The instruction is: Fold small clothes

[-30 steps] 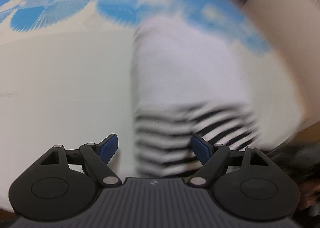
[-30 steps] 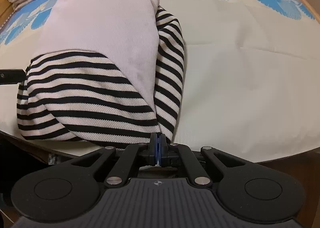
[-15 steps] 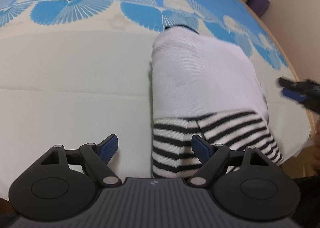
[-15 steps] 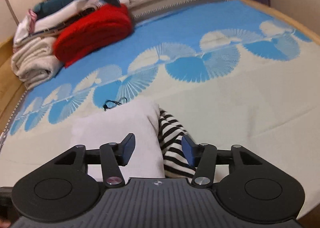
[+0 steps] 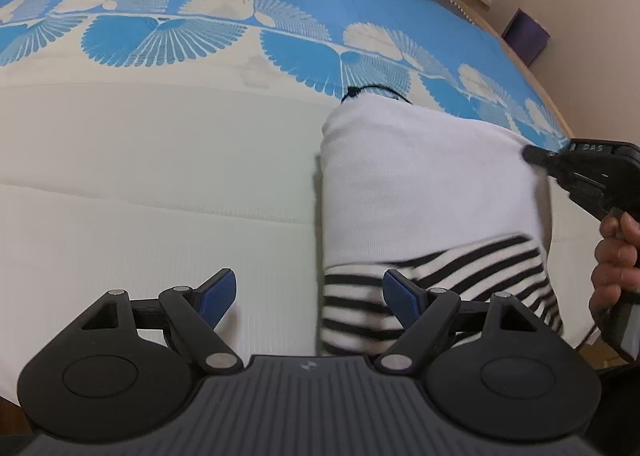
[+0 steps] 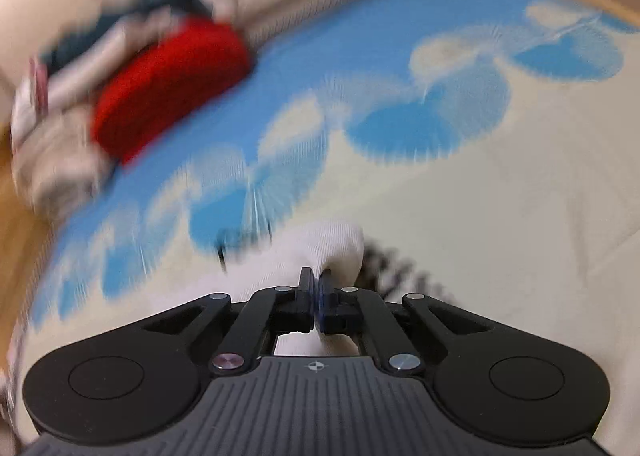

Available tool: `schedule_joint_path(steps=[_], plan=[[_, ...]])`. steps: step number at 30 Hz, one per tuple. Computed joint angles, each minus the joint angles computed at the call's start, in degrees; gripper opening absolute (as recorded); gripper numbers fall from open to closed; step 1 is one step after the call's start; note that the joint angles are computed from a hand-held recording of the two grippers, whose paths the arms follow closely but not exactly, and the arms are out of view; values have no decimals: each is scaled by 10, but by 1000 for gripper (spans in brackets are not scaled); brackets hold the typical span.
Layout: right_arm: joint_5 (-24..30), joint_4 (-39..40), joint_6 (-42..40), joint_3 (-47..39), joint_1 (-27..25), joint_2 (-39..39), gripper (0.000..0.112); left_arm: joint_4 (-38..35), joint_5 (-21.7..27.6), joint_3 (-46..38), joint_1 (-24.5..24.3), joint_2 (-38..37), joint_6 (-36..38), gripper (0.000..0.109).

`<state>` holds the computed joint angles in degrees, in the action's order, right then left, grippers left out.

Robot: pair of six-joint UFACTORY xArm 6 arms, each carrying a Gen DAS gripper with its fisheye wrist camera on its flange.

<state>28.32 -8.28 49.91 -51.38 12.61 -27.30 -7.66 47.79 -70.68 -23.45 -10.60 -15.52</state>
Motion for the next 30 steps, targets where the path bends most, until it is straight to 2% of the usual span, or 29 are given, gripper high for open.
schedule_joint_path(steps=[1,2,4,6,9,12,14,15,16,17,18,20,22,24,27,29,30], plan=[[30,-36,41,-3,-9,0,0,-1,-4,3,0,-3,1,85],[85,-47,62,-19,-10,9,0,-3,-5,4,0,-5,3,85],[154,2,37,-36,-16,28,0,-1,-5,6,0,-7,5,85],[165,22,13,-37,-13,32,2,2,-4,8,-2,-9,6,85],[202,-87,31,-56,12,26,13,-4,-6,9,-3,-12,4,85],[184,-125,45,-32,14,-18,29,-14,-10,6,-3,-11,2,85],[158,-99,19,-7,8,-54,50,-28,-7,-10,-1,-1,16,85],[151,-74,-9,2,9,-66,55,-36,-1,-27,0,10,27,85],[149,-31,-55,10,6,-73,66,-44,6,-48,2,25,42,86],[159,29,-114,12,0,-74,79,-44,10,-69,2,39,51,87],[184,82,-166,9,-5,-69,82,-39,17,-92,3,56,55,87],[247,117,-217,-3,-8,-52,83,-31,39,-148,4,102,60,91],[280,100,-226,-9,-5,-40,83,-51,59,-194,8,147,74,94],[286,102,-224,-10,-13,-35,88,-77,89,-231,16,191,76,94],[285,124,-199,-13,-25,-24,88,-181,107,-227,42,228,69,94],[286,149,-186,-16,-32,-14,86,-234,142,-248,59,256,31,94],[285,160,-181,-17,-34,-8,86,-264,133,-246,63,261,36,94]])
